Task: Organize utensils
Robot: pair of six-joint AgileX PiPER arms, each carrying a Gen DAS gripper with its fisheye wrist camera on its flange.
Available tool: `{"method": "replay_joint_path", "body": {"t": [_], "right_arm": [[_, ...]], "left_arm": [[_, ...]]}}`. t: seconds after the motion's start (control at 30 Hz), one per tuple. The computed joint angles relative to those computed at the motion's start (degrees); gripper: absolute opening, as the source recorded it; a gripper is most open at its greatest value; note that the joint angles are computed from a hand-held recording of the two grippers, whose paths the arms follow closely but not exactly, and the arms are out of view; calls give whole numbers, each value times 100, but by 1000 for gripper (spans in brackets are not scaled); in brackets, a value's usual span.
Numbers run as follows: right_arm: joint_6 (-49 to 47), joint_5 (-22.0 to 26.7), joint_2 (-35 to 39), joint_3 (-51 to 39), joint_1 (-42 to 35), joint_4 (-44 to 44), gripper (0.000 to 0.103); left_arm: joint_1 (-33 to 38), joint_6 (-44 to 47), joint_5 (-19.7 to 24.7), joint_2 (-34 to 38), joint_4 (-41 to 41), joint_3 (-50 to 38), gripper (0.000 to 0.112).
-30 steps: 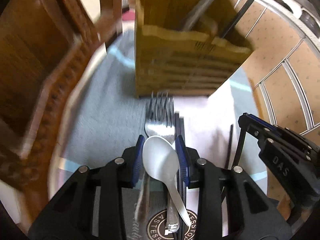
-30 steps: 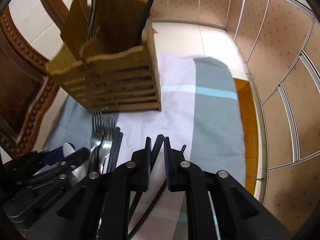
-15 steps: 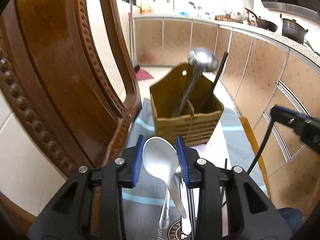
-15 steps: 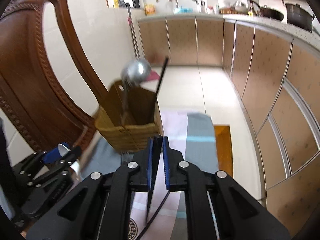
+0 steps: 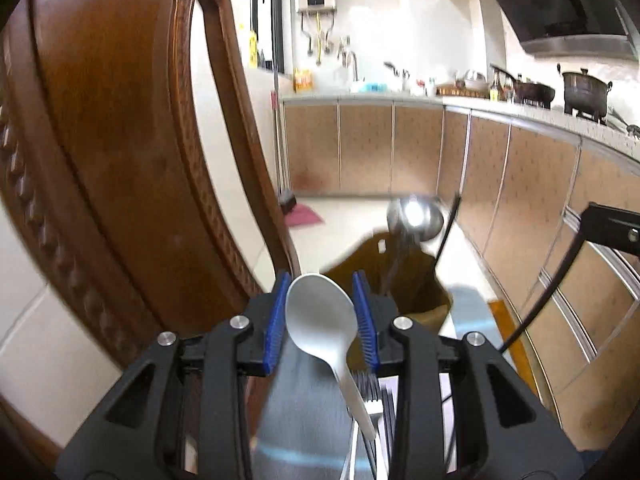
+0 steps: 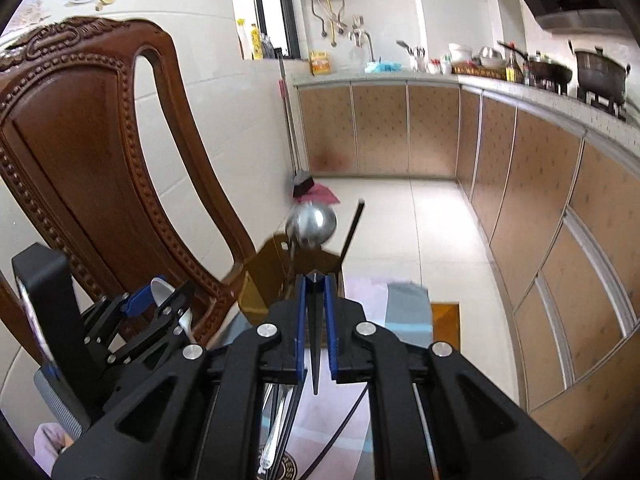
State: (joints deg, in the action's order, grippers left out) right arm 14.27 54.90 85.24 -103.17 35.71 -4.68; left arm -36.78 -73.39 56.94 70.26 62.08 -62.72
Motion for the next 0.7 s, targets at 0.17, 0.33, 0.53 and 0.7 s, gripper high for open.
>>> {"method": "replay_joint_path", "body": {"t": [0.17, 0.33, 0.53, 0.7], "right_arm": [[-8, 231, 387, -1010, 57, -256, 10], [-79, 349, 1087, -2288, 79, -474, 10], [-96, 493, 1850, -3201, 131, -638, 10], [-43, -95, 1926, -2440, -10, -467, 10]], "left_arm": [[574, 339, -372, 363, 233, -731, 32], [988, 377, -671, 889, 468, -1320, 32], [1342, 1, -1054, 1651, 813, -1603, 32], [1636, -416, -1432, 2114, 1011, -1473, 32]]}}
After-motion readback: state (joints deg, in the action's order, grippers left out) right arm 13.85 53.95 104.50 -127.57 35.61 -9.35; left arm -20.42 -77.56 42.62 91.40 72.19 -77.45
